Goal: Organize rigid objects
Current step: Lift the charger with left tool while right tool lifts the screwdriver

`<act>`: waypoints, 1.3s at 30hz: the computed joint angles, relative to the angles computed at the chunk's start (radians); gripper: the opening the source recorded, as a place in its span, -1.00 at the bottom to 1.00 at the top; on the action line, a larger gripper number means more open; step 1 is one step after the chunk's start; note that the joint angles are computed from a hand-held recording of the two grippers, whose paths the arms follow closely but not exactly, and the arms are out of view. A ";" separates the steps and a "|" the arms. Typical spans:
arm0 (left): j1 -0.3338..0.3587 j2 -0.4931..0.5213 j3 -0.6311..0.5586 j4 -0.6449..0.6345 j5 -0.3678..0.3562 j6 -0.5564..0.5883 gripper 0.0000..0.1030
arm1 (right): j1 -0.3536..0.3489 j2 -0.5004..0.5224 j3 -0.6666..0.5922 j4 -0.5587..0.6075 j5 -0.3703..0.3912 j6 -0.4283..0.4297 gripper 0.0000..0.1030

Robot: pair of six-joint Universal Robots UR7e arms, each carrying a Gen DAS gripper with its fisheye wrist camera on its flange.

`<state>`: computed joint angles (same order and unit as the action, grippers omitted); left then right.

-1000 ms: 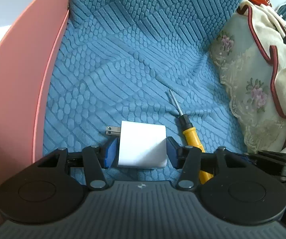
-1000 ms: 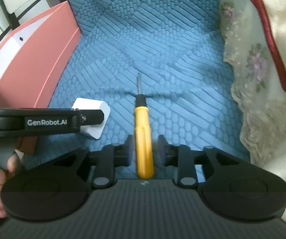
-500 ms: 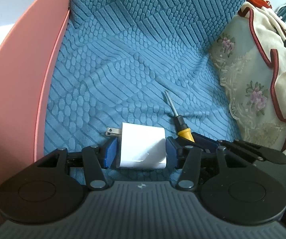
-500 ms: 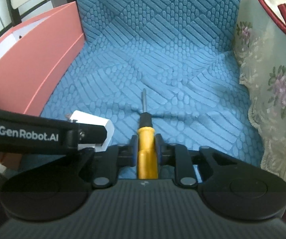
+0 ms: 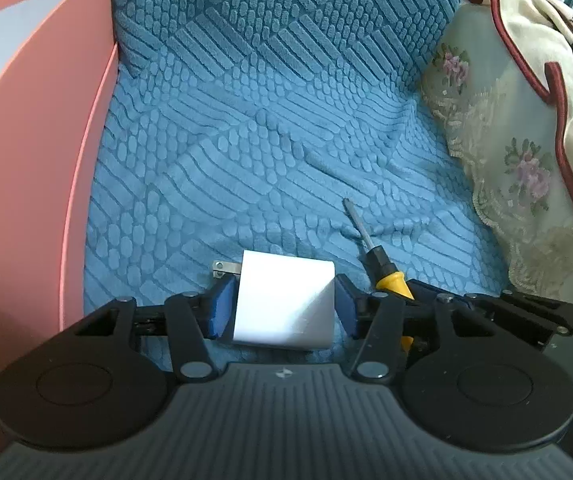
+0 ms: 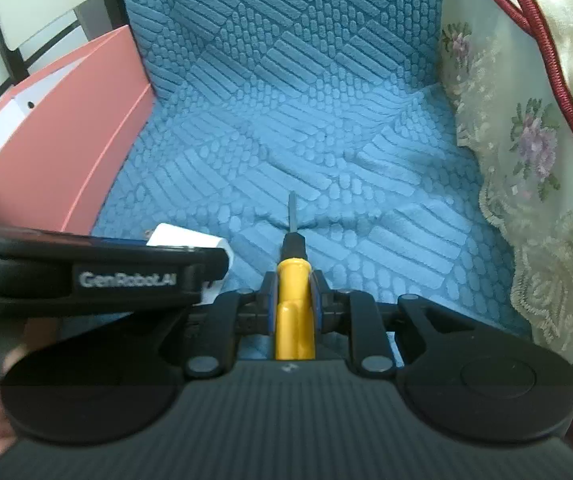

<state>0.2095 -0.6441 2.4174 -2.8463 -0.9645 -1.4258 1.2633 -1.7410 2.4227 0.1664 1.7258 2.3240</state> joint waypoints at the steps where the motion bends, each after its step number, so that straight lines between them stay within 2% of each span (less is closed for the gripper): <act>1: -0.002 0.002 -0.005 0.011 0.002 0.004 0.14 | 0.007 0.019 -0.009 0.008 0.011 0.006 -0.59; 9: -0.026 -0.013 0.001 0.063 0.026 -0.085 0.12 | 0.032 0.061 -0.012 -0.044 0.018 -0.048 -0.60; 14: -0.051 -0.058 0.021 0.099 0.040 -0.150 0.12 | 0.017 0.064 -0.042 0.031 -0.008 0.018 -0.61; 17: -0.068 -0.098 0.037 0.121 0.048 -0.197 0.12 | 0.006 0.033 -0.053 0.088 -0.045 0.052 -0.61; 23: -0.113 -0.183 0.059 0.199 0.045 -0.285 0.12 | 0.018 -0.010 -0.073 0.187 -0.065 0.106 -0.61; 30: -0.175 -0.270 0.056 0.314 0.034 -0.375 0.12 | 0.052 -0.100 -0.079 0.275 -0.058 0.106 -0.62; 39: -0.255 -0.360 0.021 0.462 0.027 -0.461 0.12 | 0.070 -0.250 -0.097 0.416 -0.084 0.096 -0.62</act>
